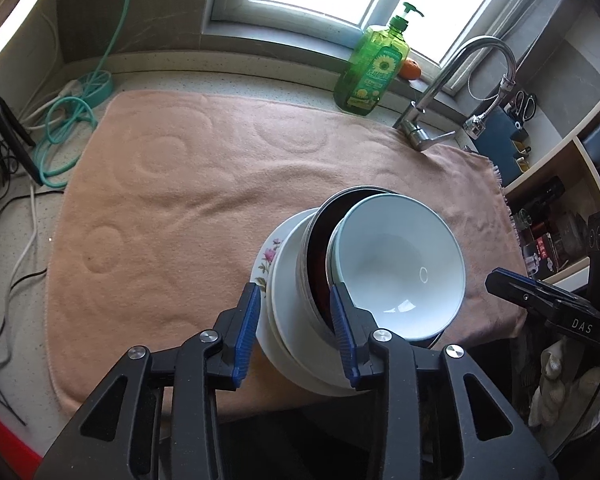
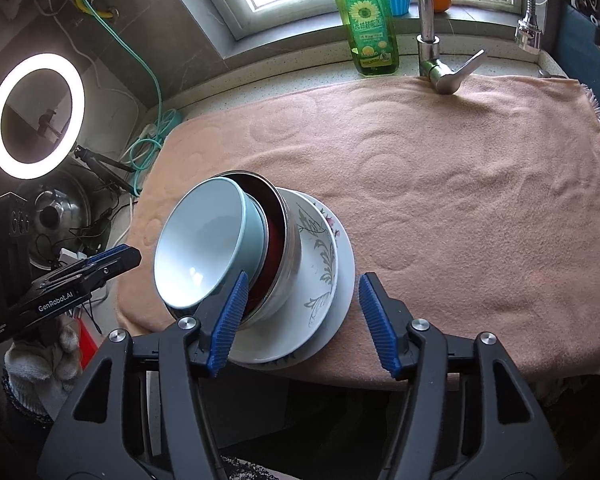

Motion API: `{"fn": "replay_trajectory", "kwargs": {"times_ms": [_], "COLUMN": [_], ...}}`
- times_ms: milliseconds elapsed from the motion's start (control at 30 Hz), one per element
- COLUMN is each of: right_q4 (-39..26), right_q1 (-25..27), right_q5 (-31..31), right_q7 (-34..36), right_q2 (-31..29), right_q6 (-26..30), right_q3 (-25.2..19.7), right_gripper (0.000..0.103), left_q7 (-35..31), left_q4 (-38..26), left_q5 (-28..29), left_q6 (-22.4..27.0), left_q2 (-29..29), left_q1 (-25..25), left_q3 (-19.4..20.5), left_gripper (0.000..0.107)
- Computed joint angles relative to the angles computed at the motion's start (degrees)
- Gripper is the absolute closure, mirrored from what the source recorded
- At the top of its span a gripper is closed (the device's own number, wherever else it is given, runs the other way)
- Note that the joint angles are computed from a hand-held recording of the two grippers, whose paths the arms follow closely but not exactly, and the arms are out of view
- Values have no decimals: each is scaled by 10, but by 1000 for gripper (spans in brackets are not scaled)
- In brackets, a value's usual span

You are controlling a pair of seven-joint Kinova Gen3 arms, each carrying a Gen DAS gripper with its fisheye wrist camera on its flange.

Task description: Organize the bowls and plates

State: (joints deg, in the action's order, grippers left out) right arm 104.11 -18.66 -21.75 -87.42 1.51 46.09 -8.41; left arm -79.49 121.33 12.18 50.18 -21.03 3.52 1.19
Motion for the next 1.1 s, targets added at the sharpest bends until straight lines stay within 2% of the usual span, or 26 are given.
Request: {"fn": "replay_trajectory", "kwargs": {"times_ms": [67, 100, 133, 200, 333, 433, 567, 700, 1100], "right_q4": [11, 19, 27, 40, 50, 55, 70, 79, 80], "right_q1": [-9, -13, -16, -20, -31, -39, -45, -48, -48], "right_q5": [33, 47, 52, 54, 97, 117, 153, 152, 161], "right_q7": [-23, -33, -37, -41, -84, -104, -151, -162, -178], "right_q2": [-17, -26, -35, -49, -65, -74, -91, -102, -106], "right_q6": [-19, -29, -40, -55, -67, -67, -77, -80, -78], "right_q3": [-7, -10, -11, -11, -24, -30, -43, -37, -36], "right_gripper": [36, 31, 29, 27, 27, 27, 27, 27, 27], "left_q7": [17, 28, 37, 57, 108, 142, 167, 187, 194], "left_q4": [2, 2, 3, 7, 7, 8, 12, 14, 16], "left_q5": [-15, -25, -31, -43, -84, -110, -112, -120, -123], "left_q6": [1, 4, 6, 5, 20, 31, 40, 45, 43], "left_q2": [-12, -18, -24, -38, -58, -71, -82, -90, -90], "left_q1": [-5, -8, -9, -9, -20, -21, -11, -9, 4], "left_q3": [18, 28, 35, 49, 95, 119, 117, 127, 120], "left_gripper": [69, 67, 59, 53, 37, 36, 35, 35, 35]}}
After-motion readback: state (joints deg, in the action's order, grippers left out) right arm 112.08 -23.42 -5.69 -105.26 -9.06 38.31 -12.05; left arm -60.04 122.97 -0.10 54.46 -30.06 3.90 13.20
